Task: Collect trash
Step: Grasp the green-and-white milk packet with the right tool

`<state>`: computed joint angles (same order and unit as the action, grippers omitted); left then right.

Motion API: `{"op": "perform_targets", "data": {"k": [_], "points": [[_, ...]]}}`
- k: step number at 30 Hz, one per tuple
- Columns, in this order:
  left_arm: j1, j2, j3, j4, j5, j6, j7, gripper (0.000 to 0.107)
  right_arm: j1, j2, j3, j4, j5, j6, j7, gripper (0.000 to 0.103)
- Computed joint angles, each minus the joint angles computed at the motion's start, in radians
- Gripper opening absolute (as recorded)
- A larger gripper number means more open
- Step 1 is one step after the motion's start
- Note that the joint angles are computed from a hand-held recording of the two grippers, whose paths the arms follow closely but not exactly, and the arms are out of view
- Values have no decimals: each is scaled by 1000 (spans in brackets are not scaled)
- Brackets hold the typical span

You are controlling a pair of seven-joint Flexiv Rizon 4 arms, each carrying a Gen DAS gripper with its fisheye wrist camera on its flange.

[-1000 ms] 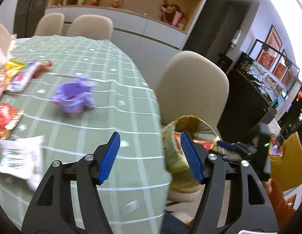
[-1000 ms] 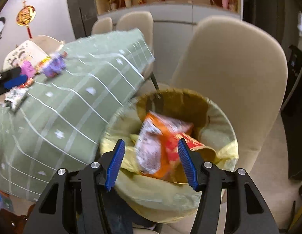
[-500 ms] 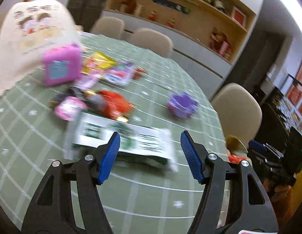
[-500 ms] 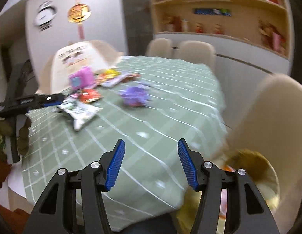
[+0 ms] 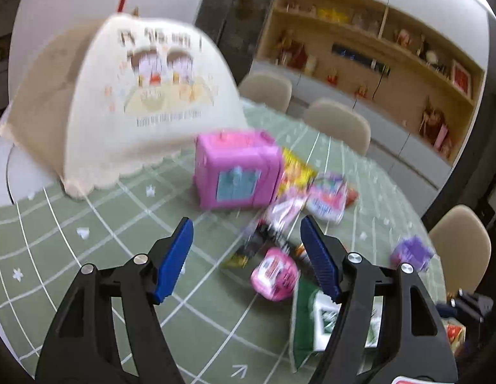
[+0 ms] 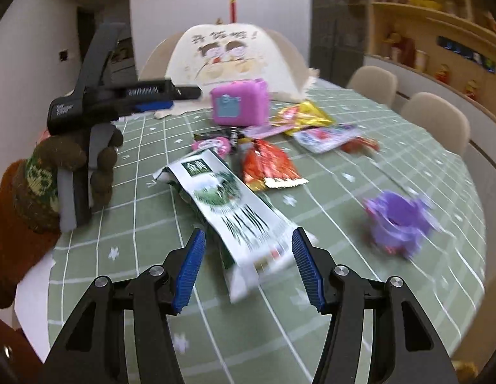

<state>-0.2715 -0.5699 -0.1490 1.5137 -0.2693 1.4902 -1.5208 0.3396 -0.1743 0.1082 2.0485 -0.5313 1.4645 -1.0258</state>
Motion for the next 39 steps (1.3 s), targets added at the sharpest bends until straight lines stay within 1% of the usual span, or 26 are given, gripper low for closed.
{"op": "perform_targets", "data": {"k": [1,2,3,5,7,9,11,14,16,18,20,21,23,26,29,30,31,32,34,37,38,39], "points": [[10,-3,-21,-2,-43,-25,35,66,-2,-20,11,-27,16,-17,-25,54],[43,-3,-64,1,-33,-30,33,66,-8,-38,28,-54,43,-35,-61,54],[54,2,-86,14,-46,-17,45,66,-13,-59,44,-84,71,-50,-98,54],[79,10,-124,38,-67,24,70,66,-1,-78,37,-110,82,-62,-113,54],[116,19,-178,63,-96,51,94,66,-15,-107,72,-162,150,-114,-182,54],[124,24,-191,69,-117,45,98,66,10,-113,40,-168,119,-122,-183,54],[123,27,-186,71,-135,27,93,66,17,-113,34,-177,119,-143,-188,54],[108,23,-159,58,-152,-24,78,66,1,-109,62,-189,187,-168,-215,54],[105,17,-153,46,-165,-66,80,66,-3,-88,73,-178,223,-204,-219,54],[104,8,-152,31,-180,-107,88,66,4,-48,63,-126,207,-201,-209,54],[105,4,-155,27,-195,-132,102,66,18,-7,36,-62,131,-193,-164,54],[106,3,-159,26,-204,-142,111,66,14,16,39,-35,122,-215,-159,54],[104,-3,-163,21,-218,-164,129,66,-1,40,55,-8,151,-249,-167,54],[82,-6,-136,15,-221,-175,118,66,-25,83,64,51,188,-195,-143,54],[74,4,-123,38,-229,-111,96,66,-37,99,49,84,144,-70,-78,54],[71,9,-119,47,-228,-85,87,66,-38,95,42,77,126,-41,-53,54],[67,12,-111,55,-224,-58,74,66,-40,83,48,57,143,-34,-63,54],[68,11,-109,52,-219,-56,67,66,-45,64,62,23,189,-39,-101,54],[76,8,-112,48,-217,-70,55,66,-40,26,65,-36,220,-67,-118,54],[81,0,-109,41,-213,-96,41,66,-12,-49,26,-113,174,-76,-83,57],[81,-1,-107,41,-211,-98,36,66,-18,-75,35,-143,187,-89,-108,58],[83,-1,-107,43,-212,-96,31,66,-43,-104,74,-185,243,-117,-169,59]]}}
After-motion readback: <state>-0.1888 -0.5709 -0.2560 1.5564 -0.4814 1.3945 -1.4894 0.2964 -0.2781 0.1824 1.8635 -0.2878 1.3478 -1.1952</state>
